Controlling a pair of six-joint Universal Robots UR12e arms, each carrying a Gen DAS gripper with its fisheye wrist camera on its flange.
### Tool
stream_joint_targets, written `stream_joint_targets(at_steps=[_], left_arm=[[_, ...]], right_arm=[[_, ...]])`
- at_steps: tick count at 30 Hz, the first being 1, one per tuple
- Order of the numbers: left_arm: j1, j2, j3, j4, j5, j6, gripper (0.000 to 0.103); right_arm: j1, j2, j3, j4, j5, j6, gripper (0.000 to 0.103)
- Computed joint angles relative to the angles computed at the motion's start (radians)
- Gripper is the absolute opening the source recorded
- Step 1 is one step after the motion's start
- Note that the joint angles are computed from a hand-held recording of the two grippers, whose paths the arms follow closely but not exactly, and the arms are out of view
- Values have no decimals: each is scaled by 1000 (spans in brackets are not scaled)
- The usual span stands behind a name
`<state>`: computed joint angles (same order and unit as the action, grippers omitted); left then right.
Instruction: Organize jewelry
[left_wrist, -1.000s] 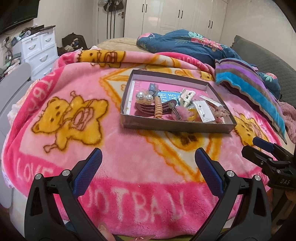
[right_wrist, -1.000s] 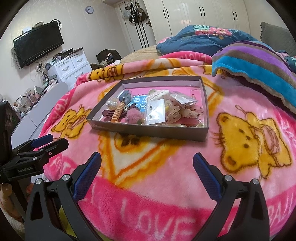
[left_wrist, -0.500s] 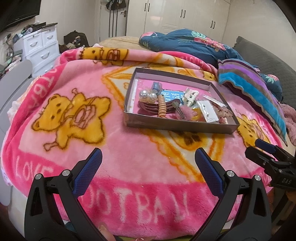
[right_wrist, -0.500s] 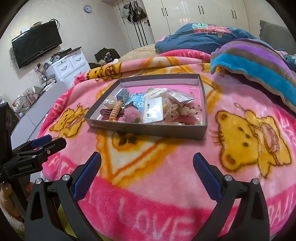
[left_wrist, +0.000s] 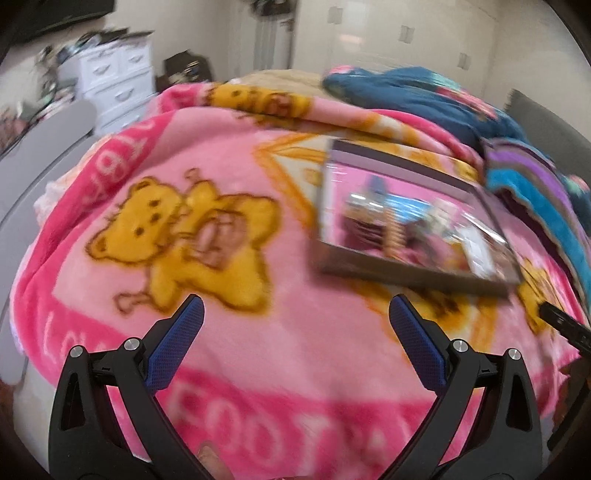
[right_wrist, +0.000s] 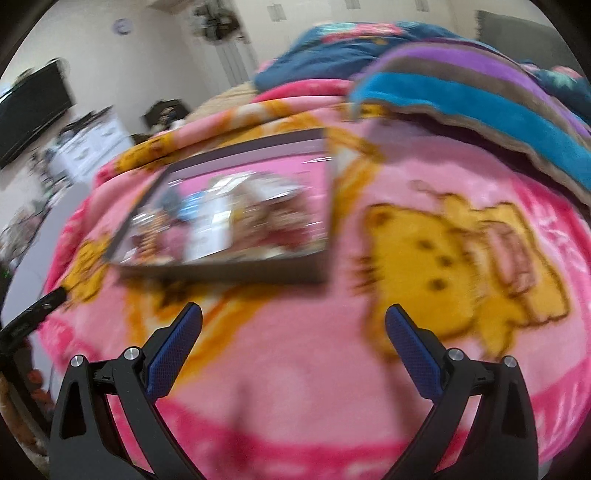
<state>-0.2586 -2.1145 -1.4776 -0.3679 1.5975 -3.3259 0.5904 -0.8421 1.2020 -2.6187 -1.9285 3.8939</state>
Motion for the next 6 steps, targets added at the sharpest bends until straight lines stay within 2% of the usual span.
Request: stream_joint_targets(at_steps=[6], left_arm=[[52,-67,112,-126,57,-93,94]], right_arm=[[-63,-33,55,98,-99,120,99]])
